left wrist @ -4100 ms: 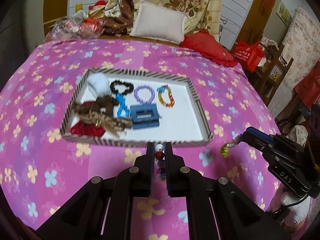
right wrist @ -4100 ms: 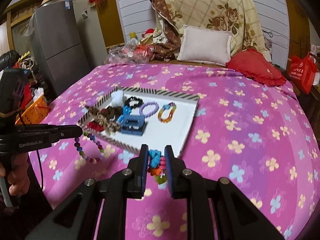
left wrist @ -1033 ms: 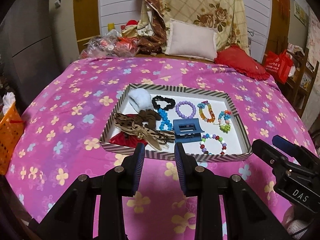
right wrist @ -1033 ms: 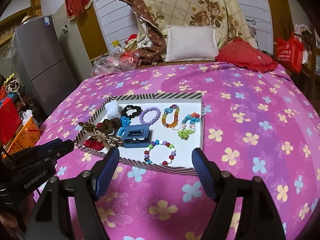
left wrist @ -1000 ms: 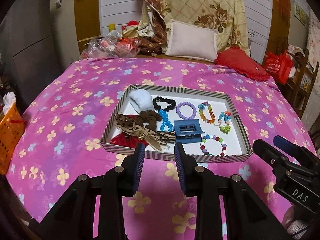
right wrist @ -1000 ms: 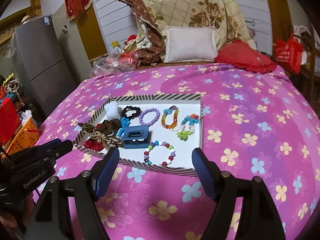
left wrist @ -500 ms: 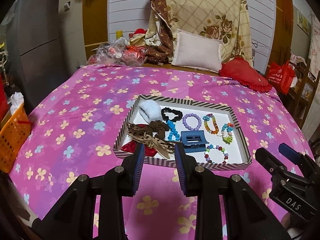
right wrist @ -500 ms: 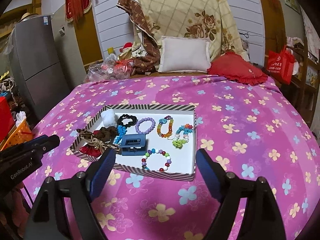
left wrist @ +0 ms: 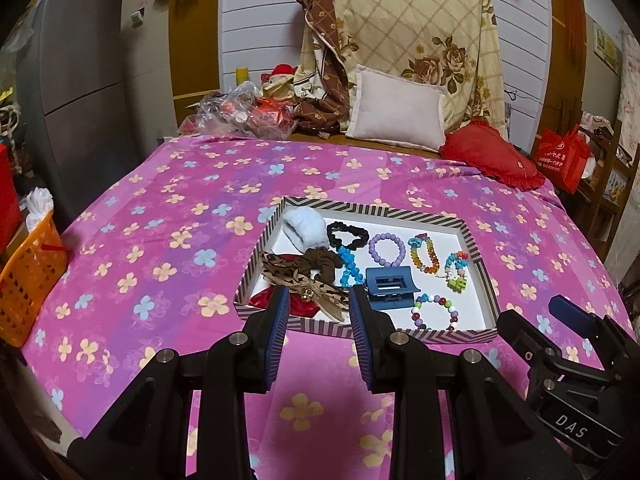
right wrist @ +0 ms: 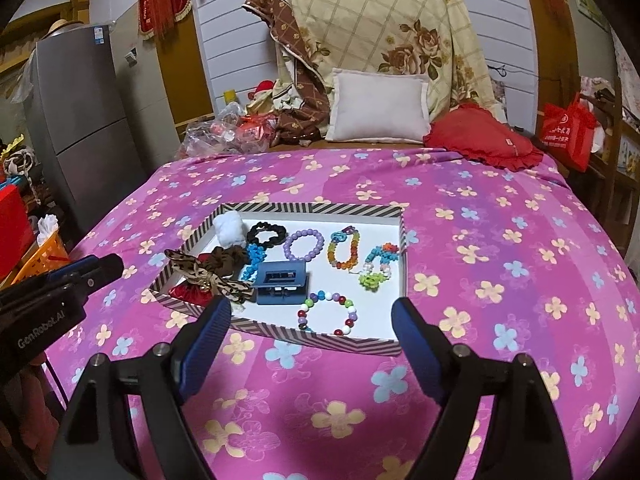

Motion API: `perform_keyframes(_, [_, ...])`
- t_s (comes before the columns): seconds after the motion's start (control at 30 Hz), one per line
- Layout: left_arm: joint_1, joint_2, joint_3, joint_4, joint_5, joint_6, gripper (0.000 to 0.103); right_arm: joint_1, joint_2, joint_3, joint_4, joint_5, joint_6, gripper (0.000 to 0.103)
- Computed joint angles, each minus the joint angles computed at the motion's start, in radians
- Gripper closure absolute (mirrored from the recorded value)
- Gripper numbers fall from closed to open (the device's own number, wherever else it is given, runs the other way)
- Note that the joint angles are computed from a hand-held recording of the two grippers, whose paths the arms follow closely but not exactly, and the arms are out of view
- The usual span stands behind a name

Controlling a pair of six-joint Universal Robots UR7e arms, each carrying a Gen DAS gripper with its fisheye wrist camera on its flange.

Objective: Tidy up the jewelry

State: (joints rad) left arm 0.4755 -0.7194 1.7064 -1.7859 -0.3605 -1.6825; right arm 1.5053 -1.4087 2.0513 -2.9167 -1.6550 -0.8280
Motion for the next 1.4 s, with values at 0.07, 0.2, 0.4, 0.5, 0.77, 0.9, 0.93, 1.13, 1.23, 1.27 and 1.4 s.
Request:
perform_keyframes(0.07, [-0.001, 0.000, 0.001, -0.001, 0.001, -0.002, 0.071, 0.004, 0.000, 0.003, -0.004, -0.001, -0.005, 0.018])
perform_keyframes(0.2, [0.000, -0.003, 0.003, 0.000, -0.001, -0.002, 0.071, 0.009, 0.000, 0.003, 0.008, -0.001, -0.010, 0.018])
perform_keyframes(0.4, [-0.003, -0.010, 0.010, 0.008, -0.003, -0.014, 0.071, -0.001, -0.010, 0.002, 0.052, 0.050, -0.004, 0.018])
perform_keyframes(0.5, [-0.002, -0.012, 0.012, 0.017, -0.002, -0.021, 0.071, 0.001, -0.009, 0.005, 0.050, 0.049, -0.009, 0.018])
perform_keyframes(0.77, [-0.004, -0.017, 0.020, 0.017, 0.001, -0.028, 0.071, 0.012, -0.008, 0.011, 0.041, 0.028, -0.023, 0.018])
perform_keyframes(0.9, [-0.003, -0.016, 0.019, 0.012, -0.001, -0.025, 0.071, 0.013, -0.006, 0.007, 0.048, 0.020, -0.022, 0.018])
perform_keyframes(0.93, [-0.002, -0.016, 0.018, 0.017, -0.001, -0.029, 0.071, 0.014, -0.006, 0.007, 0.050, 0.019, -0.021, 0.018])
perform_keyframes(1.13, [-0.001, -0.020, 0.023, 0.022, -0.004, -0.036, 0.071, 0.013, 0.000, 0.002, 0.060, 0.008, -0.021, 0.018])
perform_keyframes(1.23, [0.000, -0.021, 0.023, 0.021, -0.007, -0.033, 0.071, 0.012, 0.003, 0.000, 0.060, 0.006, -0.019, 0.018])
perform_keyframes(1.27, [0.000, -0.021, 0.023, 0.020, -0.007, -0.033, 0.071, 0.011, 0.002, 0.000, 0.060, 0.009, -0.018, 0.018])
perform_keyframes(1.4, [0.002, -0.020, 0.025, 0.010, -0.010, -0.026, 0.071, 0.011, 0.009, -0.003, 0.057, 0.006, -0.016, 0.018])
